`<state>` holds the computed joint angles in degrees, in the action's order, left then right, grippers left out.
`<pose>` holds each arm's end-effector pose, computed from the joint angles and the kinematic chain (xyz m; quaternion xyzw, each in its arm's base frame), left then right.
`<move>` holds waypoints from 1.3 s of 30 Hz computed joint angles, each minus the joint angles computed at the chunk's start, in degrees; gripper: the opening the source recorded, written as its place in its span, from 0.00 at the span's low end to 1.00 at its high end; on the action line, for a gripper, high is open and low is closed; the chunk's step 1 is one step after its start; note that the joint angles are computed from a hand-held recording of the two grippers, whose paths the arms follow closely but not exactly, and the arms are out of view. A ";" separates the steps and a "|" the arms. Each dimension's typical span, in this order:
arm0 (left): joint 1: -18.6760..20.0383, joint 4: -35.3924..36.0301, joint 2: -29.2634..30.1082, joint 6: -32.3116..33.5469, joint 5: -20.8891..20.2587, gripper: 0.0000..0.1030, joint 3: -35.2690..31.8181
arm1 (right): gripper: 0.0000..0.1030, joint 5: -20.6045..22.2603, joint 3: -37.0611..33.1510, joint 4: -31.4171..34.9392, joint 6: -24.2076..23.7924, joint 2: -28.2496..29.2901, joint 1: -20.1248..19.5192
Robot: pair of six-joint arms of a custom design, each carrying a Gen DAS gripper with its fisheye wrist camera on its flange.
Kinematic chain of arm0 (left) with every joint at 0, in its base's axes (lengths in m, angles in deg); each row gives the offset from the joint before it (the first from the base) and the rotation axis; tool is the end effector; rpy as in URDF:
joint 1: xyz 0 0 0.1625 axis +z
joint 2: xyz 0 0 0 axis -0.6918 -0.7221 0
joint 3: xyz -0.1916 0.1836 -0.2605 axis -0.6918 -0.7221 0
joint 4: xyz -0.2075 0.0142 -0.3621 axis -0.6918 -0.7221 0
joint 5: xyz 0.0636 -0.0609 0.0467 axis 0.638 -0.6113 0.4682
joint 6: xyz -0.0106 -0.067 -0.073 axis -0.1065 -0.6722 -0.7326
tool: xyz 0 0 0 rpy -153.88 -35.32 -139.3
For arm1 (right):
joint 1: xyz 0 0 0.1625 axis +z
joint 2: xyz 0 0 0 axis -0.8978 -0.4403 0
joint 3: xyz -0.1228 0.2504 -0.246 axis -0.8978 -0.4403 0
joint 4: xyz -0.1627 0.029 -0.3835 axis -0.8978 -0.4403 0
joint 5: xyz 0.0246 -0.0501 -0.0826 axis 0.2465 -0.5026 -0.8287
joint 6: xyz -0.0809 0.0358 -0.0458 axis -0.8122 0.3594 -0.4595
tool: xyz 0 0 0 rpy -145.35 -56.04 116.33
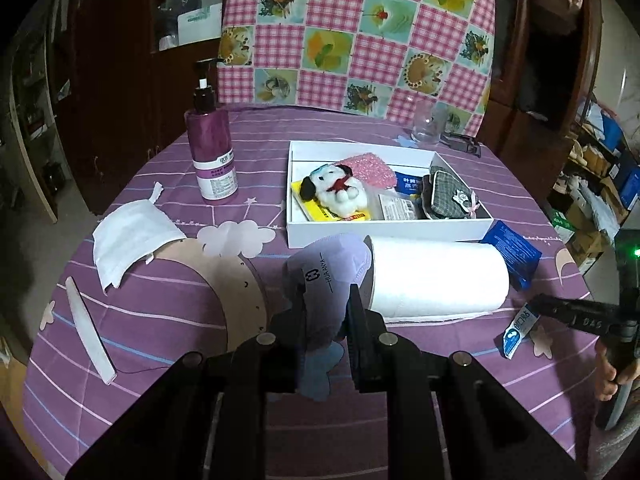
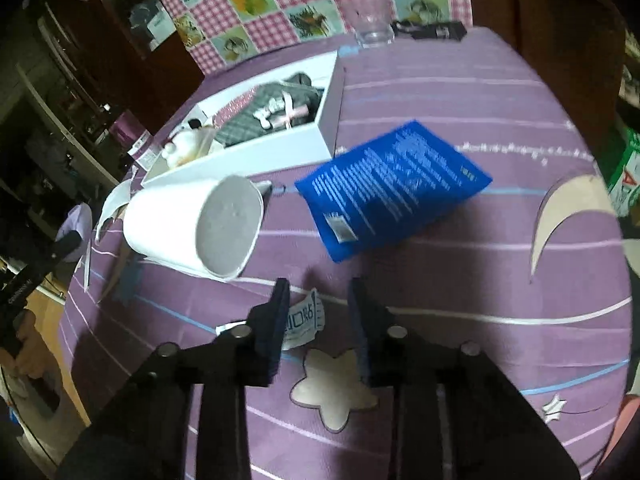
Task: Organize soft objects
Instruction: 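Carry the lilac pad and strip packet into the white box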
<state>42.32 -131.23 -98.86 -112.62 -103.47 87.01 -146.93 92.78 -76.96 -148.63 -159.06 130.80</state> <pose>-0.4280 -0.1898 0.0218 -0.0354 0.8095 -0.4446 0.3818 -0.0153 -0.3682 0.3658 0.2997 -0.9392 0.1161 0.1206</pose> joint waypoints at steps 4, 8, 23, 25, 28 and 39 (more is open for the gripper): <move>0.05 1.35 0.08 -0.27 0.13 0.15 -0.69 | 0.04 -1.23 -0.19 2.89 -0.37 0.36 0.29; 0.19 3.23 0.38 0.04 0.66 0.15 -2.05 | 0.04 0.36 -1.38 4.79 0.19 -0.31 0.29; 6.55 5.23 1.73 6.15 10.15 0.15 -8.62 | 0.03 6.38 -9.98 -0.37 13.29 4.46 12.08; 8.13 3.61 1.78 7.06 12.28 0.15 -8.66 | 0.03 6.68 -10.97 -2.26 16.37 7.24 14.82; 10.20 -0.47 1.60 9.06 15.67 0.15 -7.77 | 0.03 6.33 -11.92 -5.30 20.30 11.06 17.79; 15.82 -16.84 1.64 17.43 20.03 0.16 -2.94 | 0.03 6.08 -11.74 -12.31 25.04 22.17 19.75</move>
